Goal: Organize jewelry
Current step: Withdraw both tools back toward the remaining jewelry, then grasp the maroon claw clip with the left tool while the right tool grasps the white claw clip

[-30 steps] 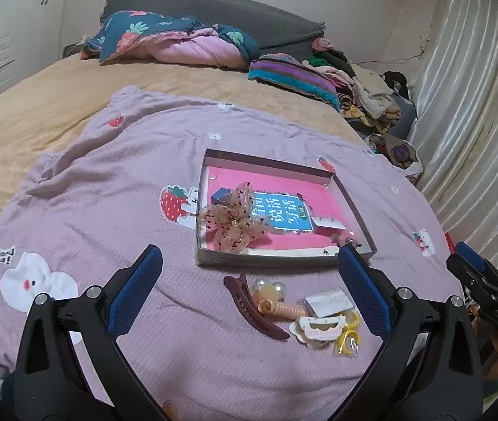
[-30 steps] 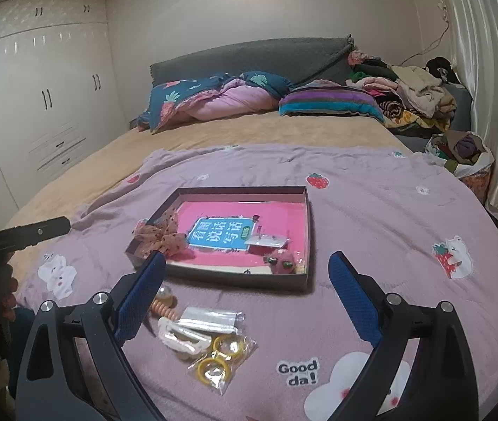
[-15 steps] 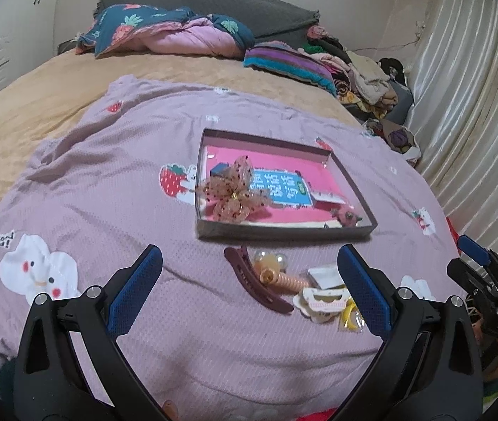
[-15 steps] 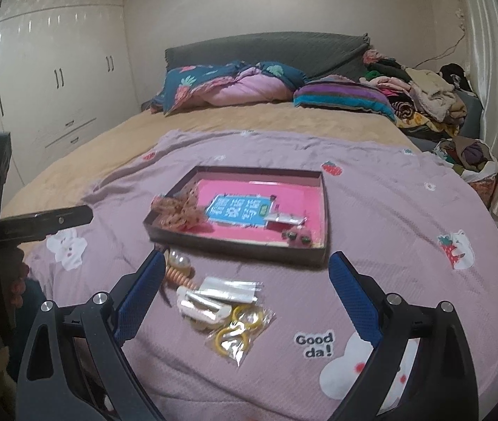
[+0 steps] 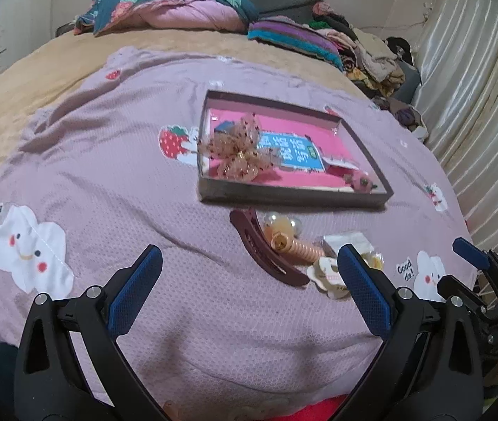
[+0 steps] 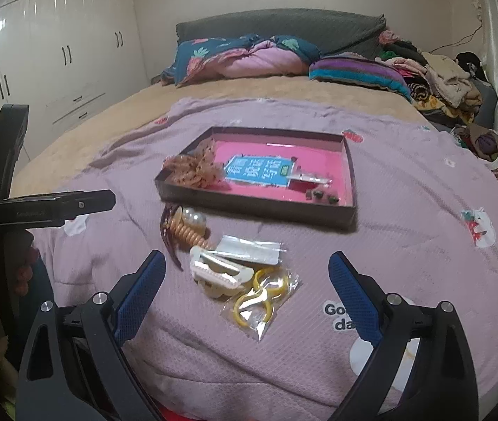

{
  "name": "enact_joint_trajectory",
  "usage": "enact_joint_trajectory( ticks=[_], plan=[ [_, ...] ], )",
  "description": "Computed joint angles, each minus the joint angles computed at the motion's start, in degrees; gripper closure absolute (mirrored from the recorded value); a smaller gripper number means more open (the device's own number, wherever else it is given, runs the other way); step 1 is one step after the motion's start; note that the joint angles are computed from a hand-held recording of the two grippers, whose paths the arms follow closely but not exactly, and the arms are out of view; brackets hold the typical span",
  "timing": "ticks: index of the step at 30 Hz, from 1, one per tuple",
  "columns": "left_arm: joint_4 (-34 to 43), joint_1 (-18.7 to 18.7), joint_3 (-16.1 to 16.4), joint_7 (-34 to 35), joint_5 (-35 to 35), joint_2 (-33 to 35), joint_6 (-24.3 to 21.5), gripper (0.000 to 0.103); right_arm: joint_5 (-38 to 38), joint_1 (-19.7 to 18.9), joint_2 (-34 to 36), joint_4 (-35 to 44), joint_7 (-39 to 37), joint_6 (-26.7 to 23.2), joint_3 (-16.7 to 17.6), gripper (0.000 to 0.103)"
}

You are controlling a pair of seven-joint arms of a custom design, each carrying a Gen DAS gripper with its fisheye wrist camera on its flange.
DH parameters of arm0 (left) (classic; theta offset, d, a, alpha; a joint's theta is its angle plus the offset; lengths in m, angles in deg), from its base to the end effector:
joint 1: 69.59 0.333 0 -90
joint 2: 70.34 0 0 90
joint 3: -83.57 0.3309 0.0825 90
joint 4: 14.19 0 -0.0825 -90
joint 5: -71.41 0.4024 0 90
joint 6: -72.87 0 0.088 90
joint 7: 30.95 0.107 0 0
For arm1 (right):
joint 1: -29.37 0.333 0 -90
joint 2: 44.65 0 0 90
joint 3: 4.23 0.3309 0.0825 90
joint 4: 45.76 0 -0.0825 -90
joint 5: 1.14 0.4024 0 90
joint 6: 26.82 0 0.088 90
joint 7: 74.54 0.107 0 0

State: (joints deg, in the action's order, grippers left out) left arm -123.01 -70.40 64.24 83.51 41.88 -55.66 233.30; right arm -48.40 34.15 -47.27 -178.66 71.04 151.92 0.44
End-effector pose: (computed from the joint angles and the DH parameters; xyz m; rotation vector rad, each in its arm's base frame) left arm 0.6466 -0.1947 0.4481 -1.6351 2.2361 -1.0414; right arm 0.5305 0.1524 0.4437 -1.6965 1.6731 -0.6570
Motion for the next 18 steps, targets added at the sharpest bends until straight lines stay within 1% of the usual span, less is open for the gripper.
enact_joint_trajectory(
  ticks=[3,7,10,15,18],
  plan=[
    [0.5,-0.15,-0.07,0.04,0.33,0.91,-1.33,0.01,3.74,0.97,0.76,-0.39,-3.54,0.3,-0.44,0.01],
    [1.46,-1.31,0.72,-2.62,3.48,2.84,-2.58,0.01,5.84,2.17,1.8,-0.29,-5.73,0.01,-1.27,0.01],
    [2.7,-1.11,0.25,-4.0,4.53,4.55,-4.01,0.01,8.9,3.26,2.38,-0.51,-8.26,0.07,-2.16,0.01],
    [5.85,-0.92,-0.54,-5.64,5.77,7.67,-7.36,0.018,11.25,4.46,3.04,-0.77,-10.06,0.46,-3.42,0.01],
    [8.04,-1.04,-0.82,-6.92,6.49,9.46,-9.17,0.019,12.68,5.25,3.71,-0.6,-11.41,0.36,-4.11,0.01]
  ],
)
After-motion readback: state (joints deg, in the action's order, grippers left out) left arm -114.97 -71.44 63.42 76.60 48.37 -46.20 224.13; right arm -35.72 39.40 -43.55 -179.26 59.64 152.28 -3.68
